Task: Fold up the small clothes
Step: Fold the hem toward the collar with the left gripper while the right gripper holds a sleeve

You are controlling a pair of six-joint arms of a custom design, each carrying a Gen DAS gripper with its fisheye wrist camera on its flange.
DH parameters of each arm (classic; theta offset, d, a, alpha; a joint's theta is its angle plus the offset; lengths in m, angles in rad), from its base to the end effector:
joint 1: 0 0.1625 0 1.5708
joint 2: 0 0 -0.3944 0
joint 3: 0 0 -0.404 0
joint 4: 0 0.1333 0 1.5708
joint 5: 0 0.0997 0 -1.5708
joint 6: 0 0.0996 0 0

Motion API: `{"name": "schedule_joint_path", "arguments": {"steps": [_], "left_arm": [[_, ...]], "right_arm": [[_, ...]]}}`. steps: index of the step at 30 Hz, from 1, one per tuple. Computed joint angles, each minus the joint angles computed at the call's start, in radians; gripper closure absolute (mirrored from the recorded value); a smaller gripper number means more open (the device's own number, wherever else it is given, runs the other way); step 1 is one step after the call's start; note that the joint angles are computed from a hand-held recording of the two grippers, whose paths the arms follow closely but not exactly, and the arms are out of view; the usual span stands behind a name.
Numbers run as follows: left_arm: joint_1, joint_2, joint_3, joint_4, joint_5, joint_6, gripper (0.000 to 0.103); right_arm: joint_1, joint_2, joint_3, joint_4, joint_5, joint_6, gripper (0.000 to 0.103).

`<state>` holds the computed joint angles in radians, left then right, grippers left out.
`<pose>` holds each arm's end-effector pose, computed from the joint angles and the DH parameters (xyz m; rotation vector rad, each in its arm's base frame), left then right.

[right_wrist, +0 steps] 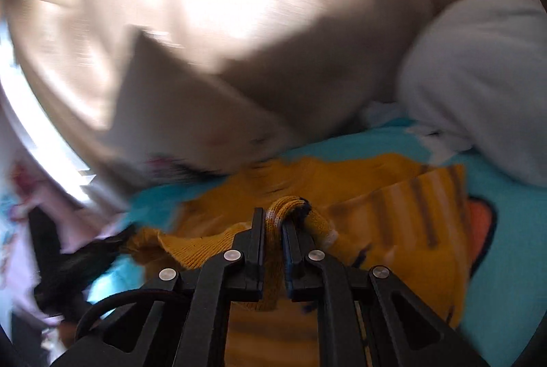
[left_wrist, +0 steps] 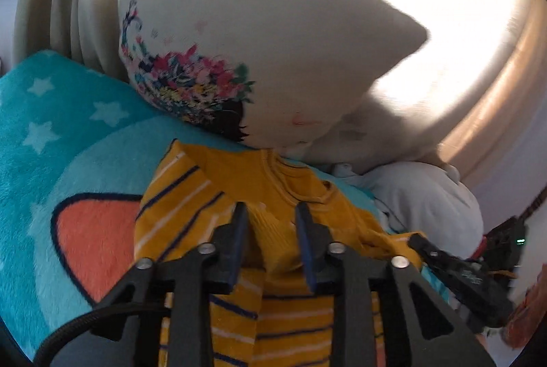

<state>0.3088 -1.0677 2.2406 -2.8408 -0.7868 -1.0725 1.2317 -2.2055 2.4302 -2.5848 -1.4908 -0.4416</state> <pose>-0.3695 -0.3316 0.0751 0.2026 2.7080 -1.0840 0.0332 -0.3306 0.3909 0.1838 -2.7018 1.0842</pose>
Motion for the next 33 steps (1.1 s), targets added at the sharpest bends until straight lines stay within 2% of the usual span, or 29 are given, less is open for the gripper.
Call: {"name": "schedule_joint_path", "arguments": {"steps": [2, 3, 5, 8, 9, 12, 16, 18, 19, 20, 22, 23, 24, 26, 28, 29, 30, 31, 32, 33], "left_arm": [[-0.003, -0.015, 0.023, -0.037, -0.003, 0.009, 0.055], [-0.015, -0.027, 0.037, -0.039, 0.003, 0.007, 0.047], [-0.058, -0.066, 0.072, 0.015, 0.032, -0.014, 0.039], [-0.114, -0.128, 0.104, 0.180, 0.065, -0.108, 0.035], [-0.131, -0.148, 0.117, 0.228, 0.069, -0.147, 0.034], [-0.195, -0.232, 0.176, 0.378, 0.064, -0.291, 0.034], [-0.285, -0.328, 0.250, 0.539, 0.039, -0.499, 0.034], [-0.312, -0.342, 0.280, 0.527, 0.013, -0.514, 0.034], [-0.322, -0.345, 0.288, 0.524, 0.003, -0.516, 0.034], [-0.328, -0.342, 0.298, 0.504, -0.011, -0.503, 0.034], [-0.337, -0.326, 0.304, 0.488, -0.030, -0.482, 0.034], [-0.339, -0.317, 0.298, 0.491, -0.035, -0.478, 0.034], [-0.341, -0.306, 0.294, 0.488, -0.041, -0.465, 0.034], [-0.338, -0.269, 0.276, 0.481, -0.046, -0.424, 0.034], [-0.327, -0.231, 0.250, 0.492, -0.044, -0.395, 0.034], [-0.313, -0.210, 0.237, 0.493, -0.048, -0.378, 0.034], [-0.301, -0.199, 0.231, 0.485, -0.054, -0.367, 0.034], [-0.284, -0.188, 0.228, 0.467, -0.061, -0.355, 0.034], [-0.270, -0.182, 0.228, 0.451, -0.067, -0.348, 0.034], [-0.261, -0.177, 0.228, 0.442, -0.069, -0.348, 0.034]], "right_arm": [[0.006, 0.089, -0.016, -0.059, -0.078, 0.010, 0.089], [-0.006, 0.106, -0.019, -0.060, -0.085, 0.012, 0.089], [-0.041, 0.077, -0.005, -0.046, -0.039, -0.001, 0.083], [-0.066, -0.028, 0.035, -0.029, 0.017, -0.051, 0.065], [-0.061, -0.056, 0.049, -0.036, 0.018, -0.071, 0.062], [-0.011, -0.141, 0.077, -0.010, -0.001, -0.123, 0.062], [0.079, -0.186, 0.061, 0.185, 0.034, -0.101, 0.061], [0.116, -0.141, 0.032, 0.319, 0.078, -0.078, 0.048], [0.136, -0.106, 0.021, 0.365, 0.088, -0.071, 0.046], [0.175, -0.054, 0.018, 0.372, 0.066, -0.046, 0.046], [0.247, 0.030, 0.031, 0.302, -0.014, -0.003, 0.046], [0.296, 0.094, 0.032, 0.255, -0.083, 0.028, 0.046], [0.321, 0.129, 0.036, 0.219, -0.123, 0.056, 0.046], [0.346, 0.187, 0.043, 0.149, -0.154, 0.085, 0.046], [0.387, 0.271, 0.035, 0.053, -0.236, 0.124, 0.046], [0.391, 0.312, 0.025, 0.025, -0.239, 0.139, 0.048], [0.380, 0.332, 0.010, 0.039, -0.210, 0.140, 0.067], [0.374, 0.356, -0.009, 0.055, -0.191, 0.148, 0.080], [0.375, 0.375, -0.025, 0.071, -0.182, 0.155, 0.091], [0.383, 0.392, -0.038, 0.076, -0.176, 0.149, 0.093]]}}
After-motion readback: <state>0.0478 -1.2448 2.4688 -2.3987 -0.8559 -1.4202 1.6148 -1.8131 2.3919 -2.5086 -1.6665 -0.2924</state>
